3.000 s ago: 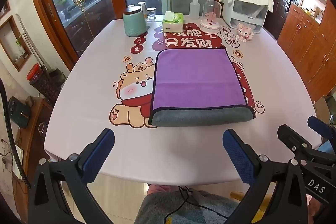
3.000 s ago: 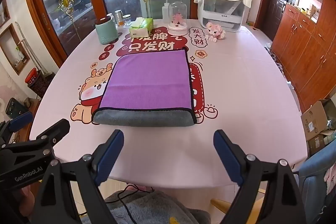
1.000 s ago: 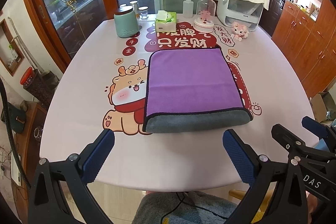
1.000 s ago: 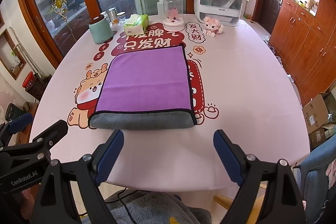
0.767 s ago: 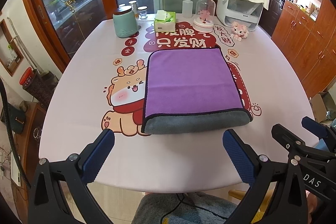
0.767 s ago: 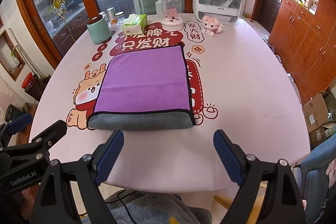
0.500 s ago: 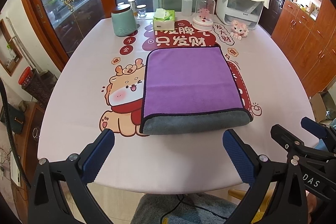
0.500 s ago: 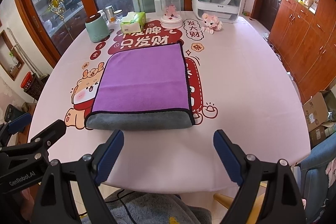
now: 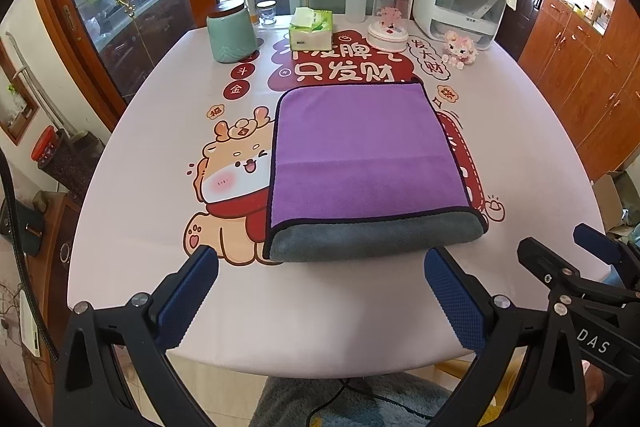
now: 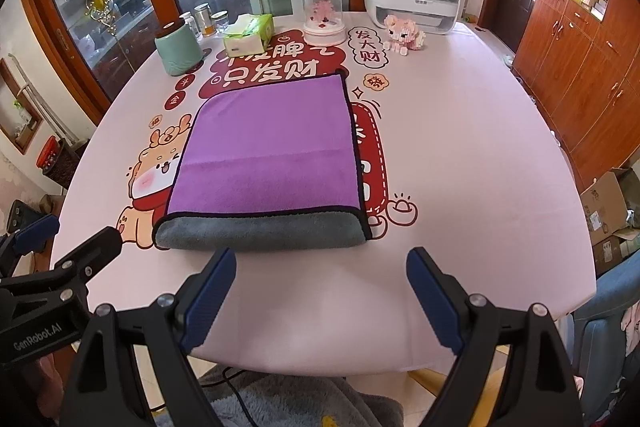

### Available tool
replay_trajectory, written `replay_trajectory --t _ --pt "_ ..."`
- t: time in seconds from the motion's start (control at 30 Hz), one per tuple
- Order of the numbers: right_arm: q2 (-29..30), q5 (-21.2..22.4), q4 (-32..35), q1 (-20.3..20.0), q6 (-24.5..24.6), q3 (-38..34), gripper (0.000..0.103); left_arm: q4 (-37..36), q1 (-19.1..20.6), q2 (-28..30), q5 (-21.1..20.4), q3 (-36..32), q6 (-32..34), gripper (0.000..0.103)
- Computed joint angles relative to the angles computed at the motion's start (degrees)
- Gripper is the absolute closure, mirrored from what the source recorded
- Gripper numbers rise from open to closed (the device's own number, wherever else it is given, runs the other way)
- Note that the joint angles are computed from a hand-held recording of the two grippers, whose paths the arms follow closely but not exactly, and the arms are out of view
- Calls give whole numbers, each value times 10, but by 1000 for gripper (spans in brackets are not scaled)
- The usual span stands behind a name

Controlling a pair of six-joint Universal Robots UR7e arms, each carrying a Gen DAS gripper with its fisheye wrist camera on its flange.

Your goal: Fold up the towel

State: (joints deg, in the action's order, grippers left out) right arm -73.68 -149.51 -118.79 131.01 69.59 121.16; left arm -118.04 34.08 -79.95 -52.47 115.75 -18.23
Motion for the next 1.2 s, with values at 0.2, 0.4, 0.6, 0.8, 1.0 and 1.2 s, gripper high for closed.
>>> replay_trajectory --t 0.2,0.4,0.6,0.8,1.0,1.2 --pt "1 3 -17 -15 -19 2 15 -5 10 14 -2 -8 7 1" --pt "2 3 -63 -30 -68 9 15 -19 19 32 -9 -16 27 1" --pt "-2 2 -132 -63 -121 31 15 -58 41 54 0 -21 43 1" --pt "-2 29 -240 -117 -219 70 20 -96 73 79 1 -24 83 1" --pt "-10 67 -371 -175 -345 117 30 -86 126 106 -68 -48 127 4" --pt "-24 116 -436 -230 -464 145 40 -69 159 136 -58 -64 173 13"
